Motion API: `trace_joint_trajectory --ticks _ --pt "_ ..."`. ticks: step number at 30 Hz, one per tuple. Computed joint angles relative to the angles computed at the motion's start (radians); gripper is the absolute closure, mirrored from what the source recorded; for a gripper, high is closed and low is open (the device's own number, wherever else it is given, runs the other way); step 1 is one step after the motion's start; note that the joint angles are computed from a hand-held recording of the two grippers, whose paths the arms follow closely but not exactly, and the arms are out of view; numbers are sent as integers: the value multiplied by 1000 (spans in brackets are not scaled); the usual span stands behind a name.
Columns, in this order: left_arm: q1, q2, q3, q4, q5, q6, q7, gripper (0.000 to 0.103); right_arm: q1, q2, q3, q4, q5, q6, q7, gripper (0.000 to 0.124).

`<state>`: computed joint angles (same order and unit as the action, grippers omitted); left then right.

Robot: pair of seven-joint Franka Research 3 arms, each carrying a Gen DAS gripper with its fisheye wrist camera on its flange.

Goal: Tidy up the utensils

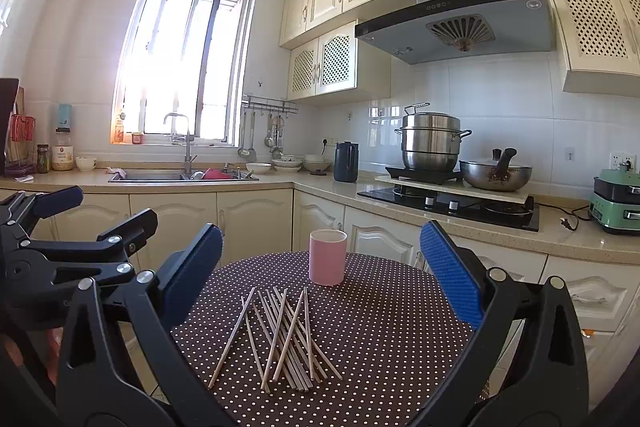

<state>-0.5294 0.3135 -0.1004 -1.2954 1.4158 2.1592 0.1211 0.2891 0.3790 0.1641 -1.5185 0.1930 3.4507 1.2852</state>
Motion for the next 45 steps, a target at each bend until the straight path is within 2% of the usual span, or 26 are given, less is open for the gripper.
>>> trace_joint_trajectory --ticks 16,41,45 --pt "1 2 1 0 -5 0 -1 4 6 -3 -7 -16 6 7 -1 27" --pt "28 -32 -11 -56 4 15 -24 4 9 1 -6 -1 22 -26 -7 27" --pt "35 -26 -14 -46 -5 23 -21 4 32 3 -31 6 37 -29 -18 27"
